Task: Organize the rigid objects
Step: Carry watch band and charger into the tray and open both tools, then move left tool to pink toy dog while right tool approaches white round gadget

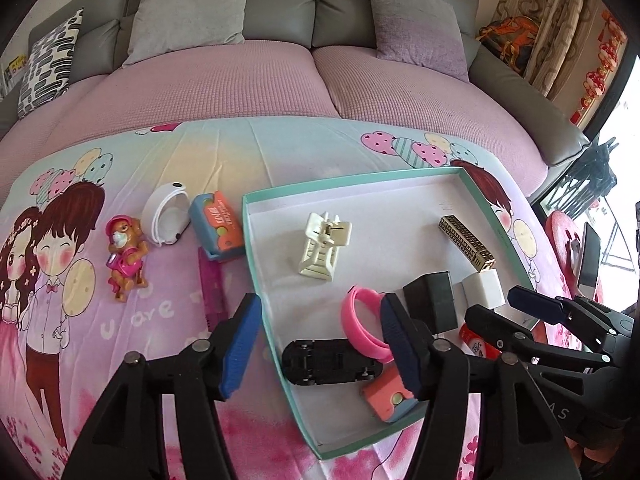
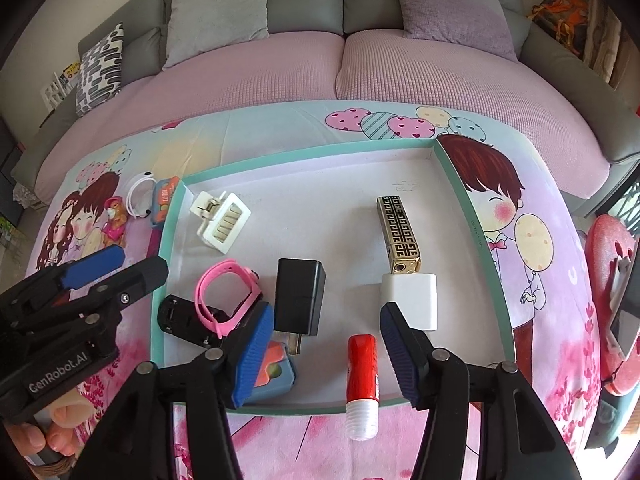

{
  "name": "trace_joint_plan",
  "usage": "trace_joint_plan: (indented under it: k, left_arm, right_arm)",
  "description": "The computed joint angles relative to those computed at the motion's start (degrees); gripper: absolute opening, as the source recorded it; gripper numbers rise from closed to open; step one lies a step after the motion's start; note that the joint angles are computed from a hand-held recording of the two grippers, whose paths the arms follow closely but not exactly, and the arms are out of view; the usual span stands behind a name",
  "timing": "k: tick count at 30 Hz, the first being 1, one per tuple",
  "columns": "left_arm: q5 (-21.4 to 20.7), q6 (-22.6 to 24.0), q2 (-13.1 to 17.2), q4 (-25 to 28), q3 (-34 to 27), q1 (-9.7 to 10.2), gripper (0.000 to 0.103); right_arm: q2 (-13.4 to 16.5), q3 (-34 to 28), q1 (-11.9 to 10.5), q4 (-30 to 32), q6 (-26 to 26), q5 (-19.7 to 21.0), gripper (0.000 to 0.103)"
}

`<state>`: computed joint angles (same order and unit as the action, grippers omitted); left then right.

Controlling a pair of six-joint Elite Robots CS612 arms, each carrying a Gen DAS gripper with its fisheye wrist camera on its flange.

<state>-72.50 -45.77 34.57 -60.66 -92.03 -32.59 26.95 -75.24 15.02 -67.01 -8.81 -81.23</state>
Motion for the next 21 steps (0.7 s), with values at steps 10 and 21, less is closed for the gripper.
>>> trace_joint_plan:
  k: [10, 21]
  left_arm:
    - [1.7, -4.7, 1.0, 5.1, -3.5, 0.69, 0.091]
    - [5.6, -6.6, 2.5, 6.4, -7.4, 0.77, 0.100]
  right_arm:
    - [0.0, -0.7, 0.6, 0.9, -0.4, -1.3, 0.083]
    - [-0.3, -1.0, 1.6, 0.2, -1.0, -3.4, 0.103]
